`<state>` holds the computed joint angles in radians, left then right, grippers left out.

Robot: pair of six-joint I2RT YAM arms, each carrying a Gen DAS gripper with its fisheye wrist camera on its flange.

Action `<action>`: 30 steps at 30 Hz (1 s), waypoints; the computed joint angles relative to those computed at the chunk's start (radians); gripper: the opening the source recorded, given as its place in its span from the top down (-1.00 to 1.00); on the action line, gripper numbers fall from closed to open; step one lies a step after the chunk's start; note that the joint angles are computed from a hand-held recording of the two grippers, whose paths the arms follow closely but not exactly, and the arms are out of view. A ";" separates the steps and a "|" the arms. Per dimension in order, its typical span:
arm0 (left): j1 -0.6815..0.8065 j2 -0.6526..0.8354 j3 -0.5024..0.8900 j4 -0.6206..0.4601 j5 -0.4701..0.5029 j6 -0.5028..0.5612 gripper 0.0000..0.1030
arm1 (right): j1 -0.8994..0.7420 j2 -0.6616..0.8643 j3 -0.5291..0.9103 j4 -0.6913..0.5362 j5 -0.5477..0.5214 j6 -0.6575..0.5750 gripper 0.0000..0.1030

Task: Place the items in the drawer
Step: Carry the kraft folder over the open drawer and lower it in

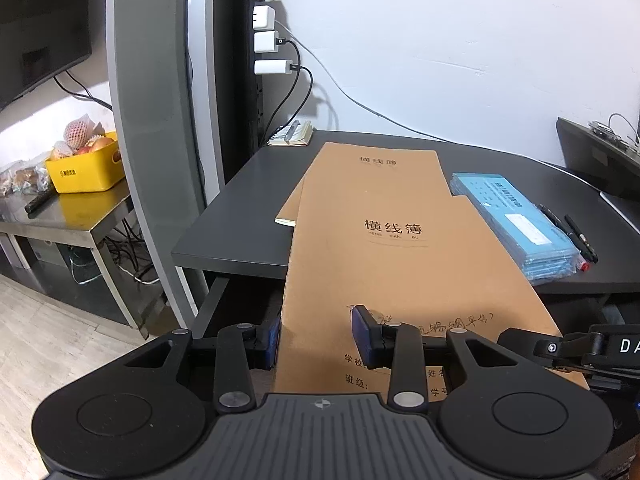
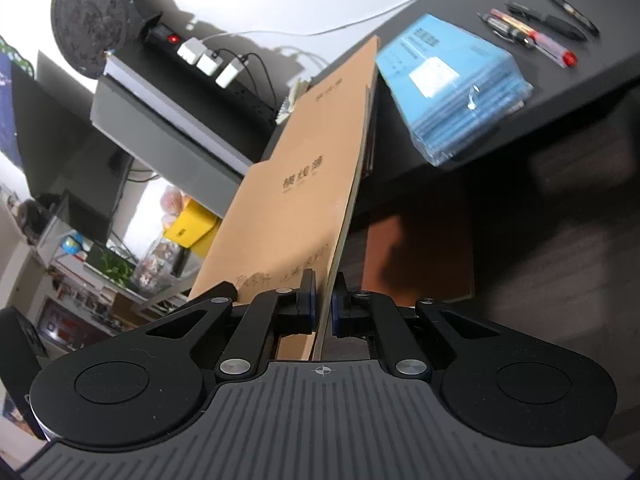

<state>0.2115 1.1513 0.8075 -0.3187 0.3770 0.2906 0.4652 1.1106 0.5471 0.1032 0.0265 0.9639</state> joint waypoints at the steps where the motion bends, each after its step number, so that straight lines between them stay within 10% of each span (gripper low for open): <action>1: -0.001 0.000 0.002 0.000 0.000 -0.001 0.33 | 0.007 -0.004 -0.001 -0.003 0.007 0.003 0.86; 13: 0.053 -0.015 0.030 -0.063 0.077 -0.018 0.33 | 0.033 -0.037 0.000 -0.033 0.024 0.019 0.86; 24: 0.346 -0.129 0.080 -0.370 0.316 0.167 0.34 | 0.161 -0.230 -0.034 -0.177 0.013 0.154 0.85; 30: 0.363 -0.129 0.058 -0.411 0.273 0.216 0.33 | 0.276 -0.241 0.000 -0.295 0.023 0.202 0.79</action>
